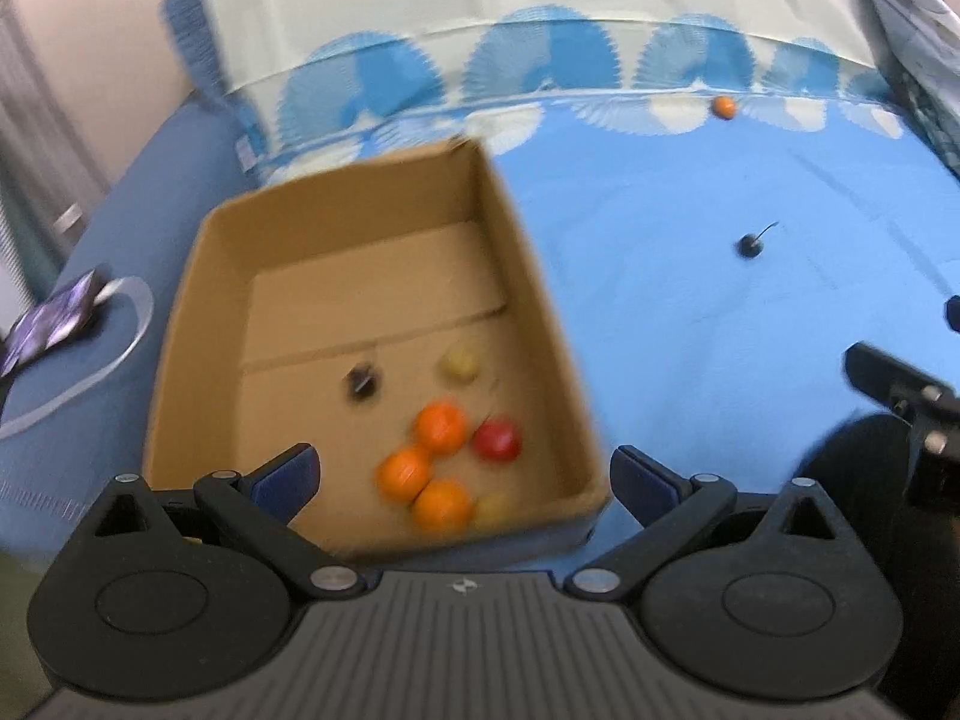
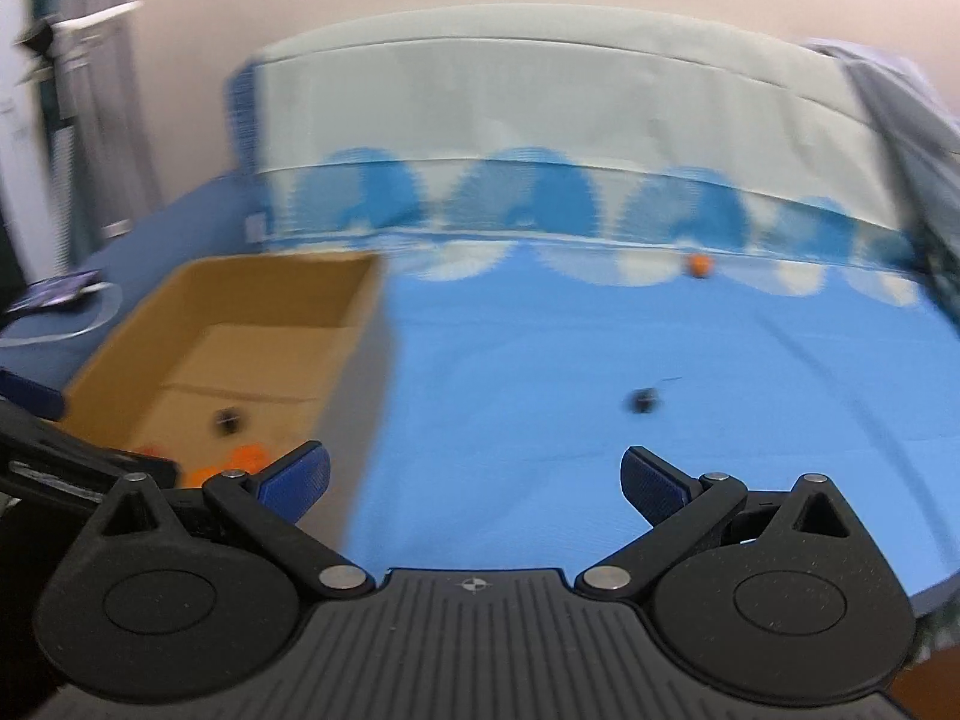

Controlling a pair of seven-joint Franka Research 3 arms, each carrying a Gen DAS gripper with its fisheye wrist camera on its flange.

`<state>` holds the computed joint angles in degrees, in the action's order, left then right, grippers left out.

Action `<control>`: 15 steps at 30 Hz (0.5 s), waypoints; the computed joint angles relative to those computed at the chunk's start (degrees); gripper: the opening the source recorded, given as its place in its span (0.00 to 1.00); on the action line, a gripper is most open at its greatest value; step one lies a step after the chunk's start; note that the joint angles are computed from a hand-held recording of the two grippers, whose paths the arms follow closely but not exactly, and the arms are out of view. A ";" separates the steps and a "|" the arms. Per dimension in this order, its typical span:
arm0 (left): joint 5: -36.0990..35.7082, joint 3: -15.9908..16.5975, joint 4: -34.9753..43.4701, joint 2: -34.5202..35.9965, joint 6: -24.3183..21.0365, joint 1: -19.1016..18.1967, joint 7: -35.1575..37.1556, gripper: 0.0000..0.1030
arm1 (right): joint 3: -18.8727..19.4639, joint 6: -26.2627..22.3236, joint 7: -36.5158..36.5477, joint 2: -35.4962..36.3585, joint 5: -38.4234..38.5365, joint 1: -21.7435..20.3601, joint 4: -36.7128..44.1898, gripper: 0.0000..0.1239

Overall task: Organize fruits
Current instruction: 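Move the left tool to the dark cherry while the right tool moves toward the small mandarin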

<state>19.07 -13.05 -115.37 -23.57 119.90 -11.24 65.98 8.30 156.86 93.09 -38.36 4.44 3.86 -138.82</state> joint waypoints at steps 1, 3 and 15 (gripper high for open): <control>0.20 -0.27 1.52 2.40 1.62 -0.14 0.30 1.00 | -0.14 0.78 0.35 1.15 -0.83 -1.75 0.51 0.83; 0.59 -0.96 5.23 8.03 4.47 -0.70 1.36 1.00 | -0.42 2.11 1.24 3.08 -2.47 -5.16 1.18 0.83; 0.45 -1.20 40.15 50.30 14.52 -8.84 12.75 0.99 | -2.37 7.98 13.65 23.46 -15.40 -21.70 11.10 0.82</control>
